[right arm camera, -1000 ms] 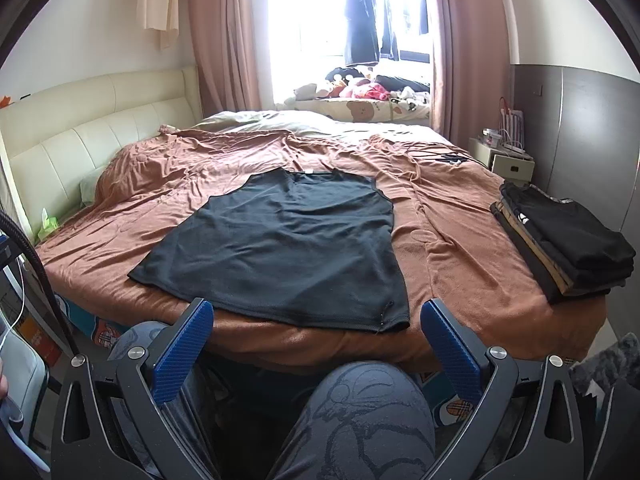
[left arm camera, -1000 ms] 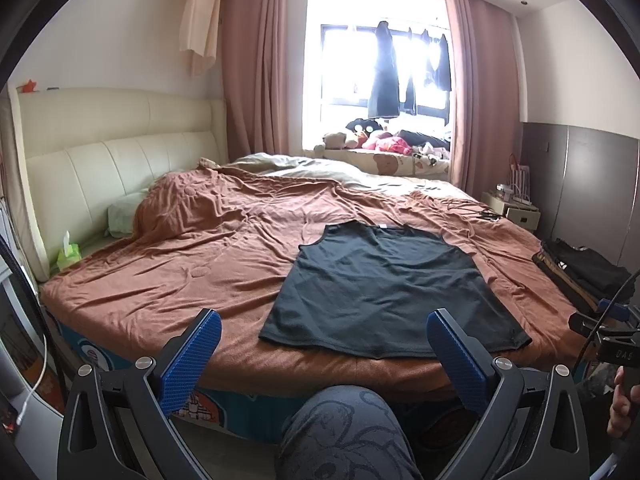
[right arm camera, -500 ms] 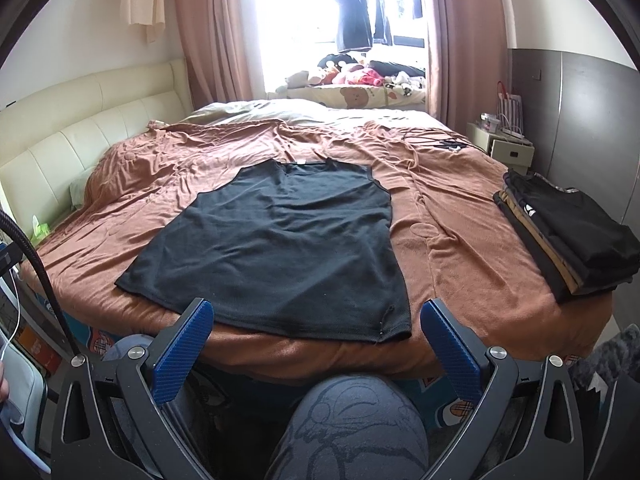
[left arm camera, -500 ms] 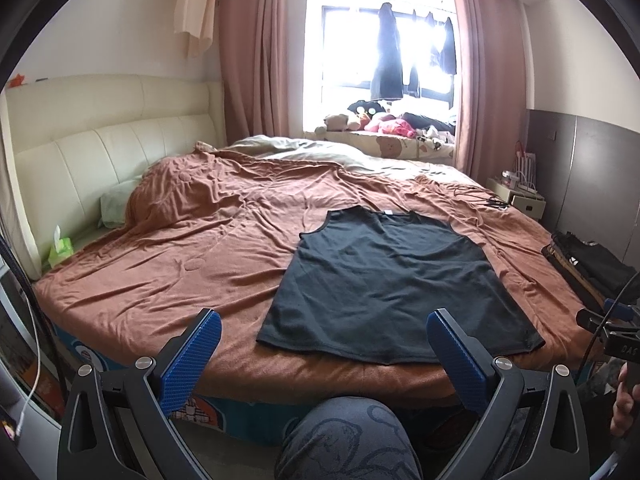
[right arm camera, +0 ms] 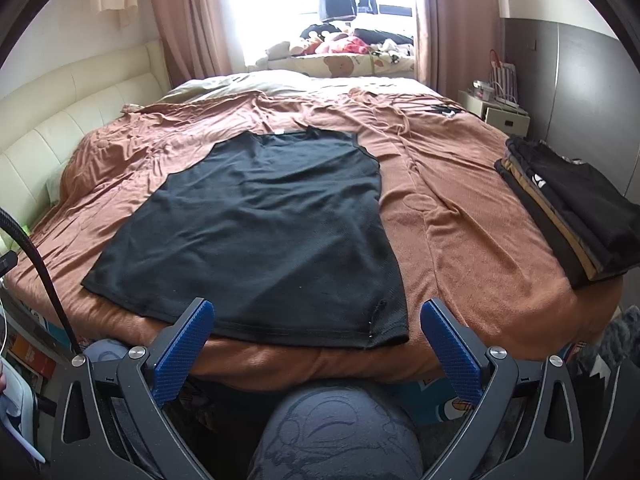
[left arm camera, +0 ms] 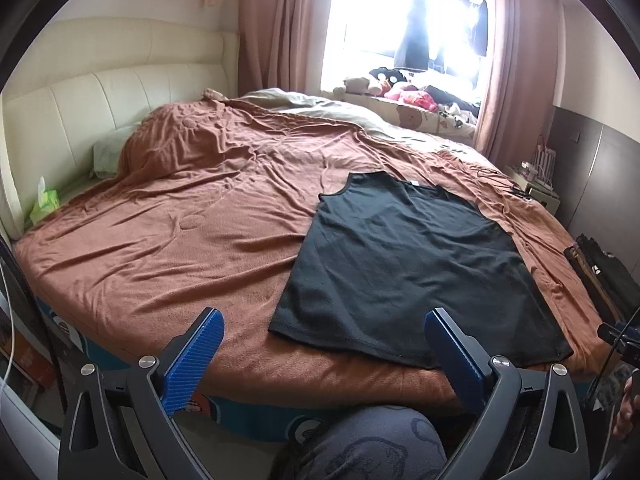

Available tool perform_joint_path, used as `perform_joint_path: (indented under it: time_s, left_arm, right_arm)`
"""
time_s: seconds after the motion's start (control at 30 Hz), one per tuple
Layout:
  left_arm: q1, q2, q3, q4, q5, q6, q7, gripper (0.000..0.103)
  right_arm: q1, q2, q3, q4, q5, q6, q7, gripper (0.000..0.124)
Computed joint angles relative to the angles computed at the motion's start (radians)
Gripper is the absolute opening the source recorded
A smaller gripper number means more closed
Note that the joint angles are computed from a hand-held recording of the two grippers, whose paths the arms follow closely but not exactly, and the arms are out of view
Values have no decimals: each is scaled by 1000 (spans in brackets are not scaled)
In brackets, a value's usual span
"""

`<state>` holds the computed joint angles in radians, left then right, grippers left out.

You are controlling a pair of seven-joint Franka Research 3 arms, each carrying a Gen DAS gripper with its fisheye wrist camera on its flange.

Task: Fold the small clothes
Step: 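Lower both grippers to one side edge of the black shirt and close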

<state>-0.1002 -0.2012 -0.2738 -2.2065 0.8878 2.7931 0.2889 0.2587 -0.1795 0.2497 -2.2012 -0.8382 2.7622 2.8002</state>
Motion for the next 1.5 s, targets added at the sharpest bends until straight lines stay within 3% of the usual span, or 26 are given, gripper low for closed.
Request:
perform_joint_path:
  time_s: [0.2, 0.37, 0.43, 0.73, 0.9, 1.13, 1.43, 1.5]
  left_arm:
    - [-11, 72, 48, 20, -126, 45, 109, 79]
    - [-21, 131, 76, 34, -267, 68, 209, 56]
    - [-25, 152, 85, 37, -329, 69, 252, 54]
    - [-32, 252, 101, 95, -467, 27, 363, 53]
    - [-32, 302, 107, 149, -524, -36, 402, 43]
    - [-23, 353, 109, 197, -608, -83, 455, 31]
    - [-25, 377, 115, 214, -620, -87, 473, 30]
    - [-28, 373, 118, 210, -611, -85, 462, 30]
  right_arm:
    - [2, 33, -30, 21, 54, 2, -38, 103]
    - [17, 71, -63, 39, 157, -1, -116, 85]
    - [26, 87, -79, 45, 225, -6, -172, 78]
    - [33, 145, -129, 72, 388, -17, -278, 72]
    - [35, 180, -153, 92, 430, -18, -295, 70]
    - [34, 200, -178, 68, 607, 31, -416, 60]
    - [31, 191, -180, 12, 779, 141, -584, 60]
    - [32, 186, -176, -2, 851, 166, -654, 53]
